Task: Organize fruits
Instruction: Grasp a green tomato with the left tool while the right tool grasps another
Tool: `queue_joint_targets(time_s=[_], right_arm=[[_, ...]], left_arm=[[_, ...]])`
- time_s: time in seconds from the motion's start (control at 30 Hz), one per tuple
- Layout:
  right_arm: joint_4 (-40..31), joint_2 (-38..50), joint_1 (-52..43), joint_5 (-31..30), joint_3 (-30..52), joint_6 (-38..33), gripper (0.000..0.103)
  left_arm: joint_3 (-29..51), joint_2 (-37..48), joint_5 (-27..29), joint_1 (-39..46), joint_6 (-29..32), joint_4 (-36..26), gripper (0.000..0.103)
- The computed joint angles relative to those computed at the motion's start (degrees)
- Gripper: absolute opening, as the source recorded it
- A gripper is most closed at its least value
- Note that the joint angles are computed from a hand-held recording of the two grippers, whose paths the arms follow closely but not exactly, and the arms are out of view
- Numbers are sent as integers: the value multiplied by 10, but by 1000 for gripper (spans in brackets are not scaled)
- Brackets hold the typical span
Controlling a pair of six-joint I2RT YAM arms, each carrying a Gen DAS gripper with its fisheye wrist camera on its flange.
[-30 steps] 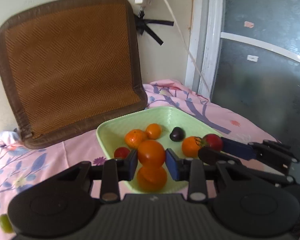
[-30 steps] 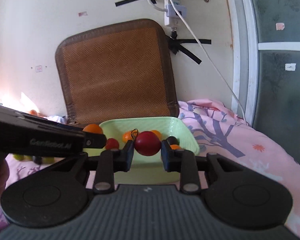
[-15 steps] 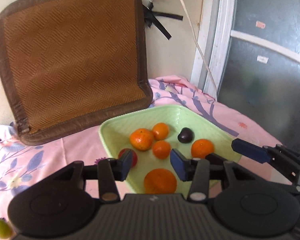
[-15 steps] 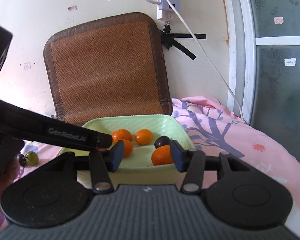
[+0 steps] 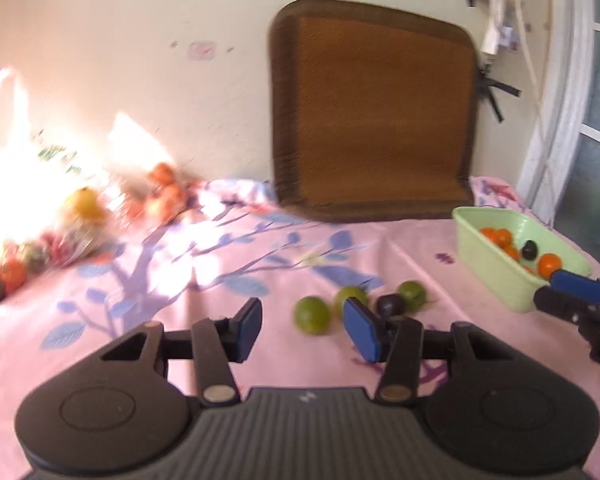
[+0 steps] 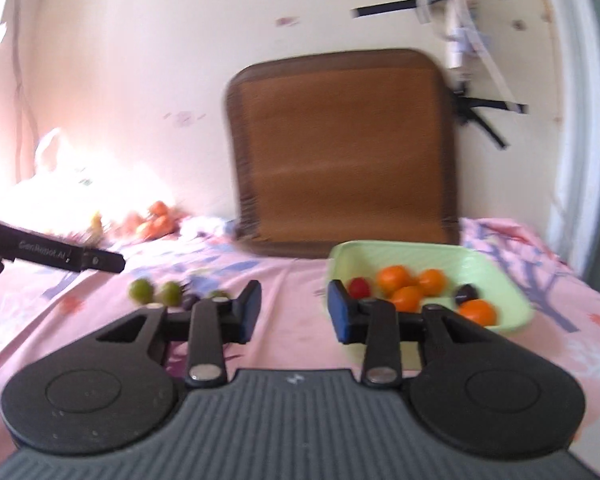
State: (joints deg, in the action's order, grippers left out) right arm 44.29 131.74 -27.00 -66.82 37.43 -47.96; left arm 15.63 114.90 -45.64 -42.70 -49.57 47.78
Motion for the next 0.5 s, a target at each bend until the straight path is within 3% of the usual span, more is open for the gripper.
queue_joint_targets(time_s=[0.17, 0.4, 0.47, 0.5], right_arm=[[18, -5, 82, 43, -32, -29, 29], [73, 0, 188, 113, -44, -27, 30], [71, 2, 204, 123, -39, -41, 30], [59, 3, 211, 128, -33, -52, 30]], left_arm=[[3, 62, 54, 58, 55, 93, 47], [40, 127, 101, 104, 85, 153, 51], [55, 139, 116, 114, 89, 146, 47], [58, 146, 123, 117, 91, 149, 37]])
